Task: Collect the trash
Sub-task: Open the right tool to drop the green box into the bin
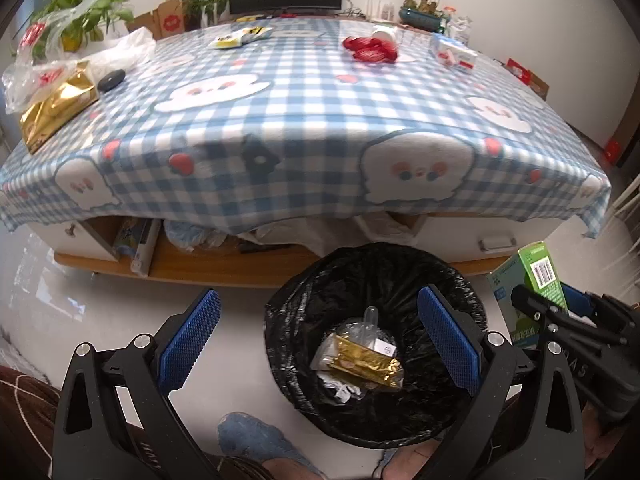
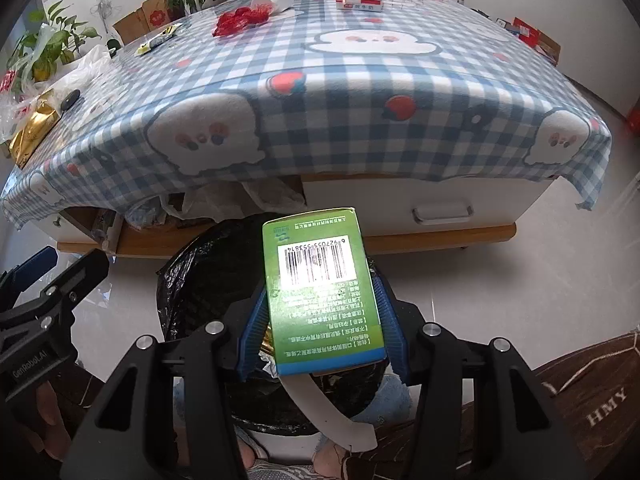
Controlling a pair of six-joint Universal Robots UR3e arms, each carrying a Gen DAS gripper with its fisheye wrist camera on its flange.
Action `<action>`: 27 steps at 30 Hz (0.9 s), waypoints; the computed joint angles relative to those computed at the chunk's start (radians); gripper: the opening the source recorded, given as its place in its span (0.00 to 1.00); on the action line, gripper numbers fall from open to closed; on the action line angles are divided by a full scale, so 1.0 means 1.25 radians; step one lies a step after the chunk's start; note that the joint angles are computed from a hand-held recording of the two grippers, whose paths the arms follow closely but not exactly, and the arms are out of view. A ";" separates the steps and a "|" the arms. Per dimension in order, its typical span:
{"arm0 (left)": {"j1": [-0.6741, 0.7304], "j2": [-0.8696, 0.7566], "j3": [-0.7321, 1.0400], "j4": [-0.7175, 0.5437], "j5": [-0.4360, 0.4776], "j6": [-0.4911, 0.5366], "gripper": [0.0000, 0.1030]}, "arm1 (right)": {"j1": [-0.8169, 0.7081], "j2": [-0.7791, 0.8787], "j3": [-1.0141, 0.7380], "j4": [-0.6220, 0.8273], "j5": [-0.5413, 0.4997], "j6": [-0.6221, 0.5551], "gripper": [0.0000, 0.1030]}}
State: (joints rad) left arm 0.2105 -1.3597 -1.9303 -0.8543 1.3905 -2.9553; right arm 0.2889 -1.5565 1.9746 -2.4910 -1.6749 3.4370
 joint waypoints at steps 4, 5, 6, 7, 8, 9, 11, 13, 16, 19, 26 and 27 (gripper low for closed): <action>0.043 0.016 -0.023 -0.003 -0.018 0.018 0.94 | 0.056 0.070 -0.041 -0.017 -0.022 0.019 0.47; 0.046 0.015 -0.027 -0.002 -0.007 0.020 0.94 | 0.067 0.081 -0.046 -0.026 -0.027 0.020 0.47; 0.051 0.012 -0.027 -0.006 0.000 0.017 0.94 | 0.076 0.090 -0.052 -0.034 -0.031 0.025 0.47; 0.062 0.012 -0.026 -0.015 -0.002 0.015 0.94 | 0.083 0.099 -0.058 -0.038 -0.033 0.027 0.47; 0.071 0.010 -0.023 -0.024 0.002 0.013 0.94 | 0.092 0.108 -0.066 -0.041 -0.035 0.029 0.47; 0.075 0.007 -0.019 -0.032 0.011 0.011 0.94 | 0.098 0.114 -0.071 -0.042 -0.036 0.030 0.47; 0.095 0.010 -0.016 -0.050 0.006 0.012 0.94 | 0.110 0.125 -0.082 -0.042 -0.039 0.034 0.47; 0.107 0.011 -0.013 -0.060 0.004 0.012 0.94 | 0.124 0.140 -0.100 -0.040 -0.047 0.040 0.47; 0.120 0.013 -0.014 -0.064 0.003 0.018 0.94 | 0.136 0.147 -0.115 -0.043 -0.045 0.047 0.47; 0.123 0.013 -0.012 -0.070 0.008 0.020 0.94 | 0.148 0.154 -0.130 -0.038 -0.050 0.043 0.47; 0.110 -0.007 -0.001 -0.079 0.025 0.015 0.94 | 0.144 0.157 -0.134 -0.028 -0.046 0.043 0.47; 0.109 -0.007 -0.001 -0.078 0.025 0.016 0.94 | 0.143 0.158 -0.133 -0.029 -0.045 0.044 0.47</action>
